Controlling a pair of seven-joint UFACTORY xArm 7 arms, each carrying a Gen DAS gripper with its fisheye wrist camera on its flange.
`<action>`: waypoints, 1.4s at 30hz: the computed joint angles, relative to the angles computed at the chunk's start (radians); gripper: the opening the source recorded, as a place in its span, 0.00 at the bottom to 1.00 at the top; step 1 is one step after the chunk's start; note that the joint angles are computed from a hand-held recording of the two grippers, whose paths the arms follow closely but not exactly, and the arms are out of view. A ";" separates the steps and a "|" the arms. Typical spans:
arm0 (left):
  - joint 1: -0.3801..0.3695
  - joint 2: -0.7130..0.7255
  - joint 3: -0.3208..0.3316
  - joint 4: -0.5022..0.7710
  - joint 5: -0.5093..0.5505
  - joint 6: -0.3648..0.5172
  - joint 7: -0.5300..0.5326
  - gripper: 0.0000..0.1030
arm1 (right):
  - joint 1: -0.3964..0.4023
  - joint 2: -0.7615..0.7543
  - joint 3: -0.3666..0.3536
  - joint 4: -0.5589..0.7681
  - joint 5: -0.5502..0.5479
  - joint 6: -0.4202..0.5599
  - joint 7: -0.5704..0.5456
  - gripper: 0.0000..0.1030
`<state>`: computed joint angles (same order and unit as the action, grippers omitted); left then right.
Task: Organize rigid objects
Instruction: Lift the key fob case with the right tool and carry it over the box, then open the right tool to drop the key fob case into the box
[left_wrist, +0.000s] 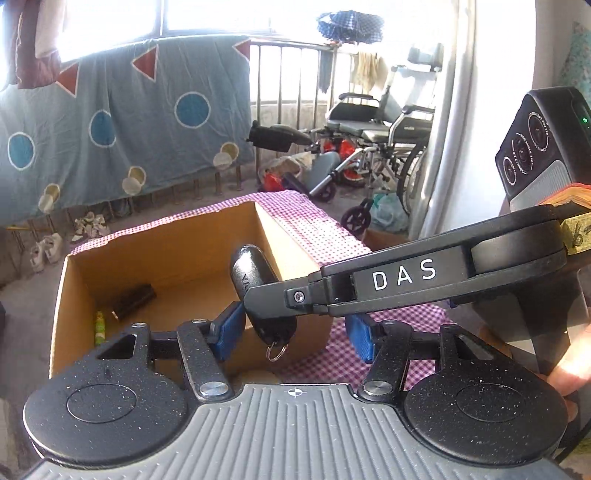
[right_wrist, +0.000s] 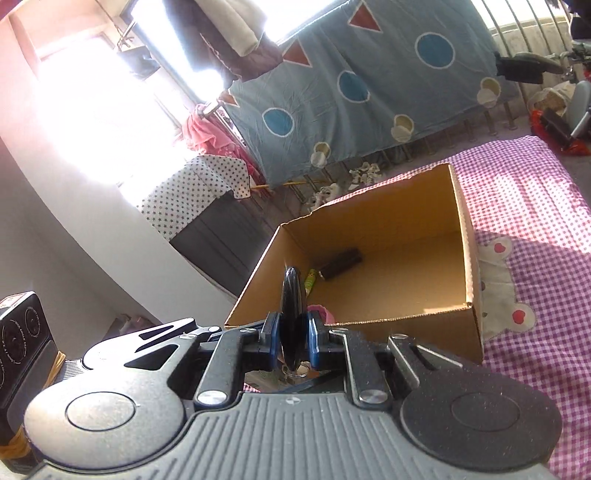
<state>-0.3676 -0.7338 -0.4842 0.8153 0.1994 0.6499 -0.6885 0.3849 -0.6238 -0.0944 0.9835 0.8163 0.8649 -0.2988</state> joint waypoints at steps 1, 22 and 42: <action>0.005 0.002 0.020 0.007 -0.004 0.014 0.007 0.57 | 0.018 0.053 -0.007 0.045 0.008 0.012 -0.012 0.17; 0.124 0.217 0.263 0.077 -0.130 0.201 0.203 0.58 | -0.087 0.974 0.178 0.883 -0.064 0.402 0.173 0.17; 0.115 0.149 0.245 0.079 -0.098 0.199 0.175 0.64 | -0.191 0.985 0.301 0.885 -0.184 0.401 0.220 0.20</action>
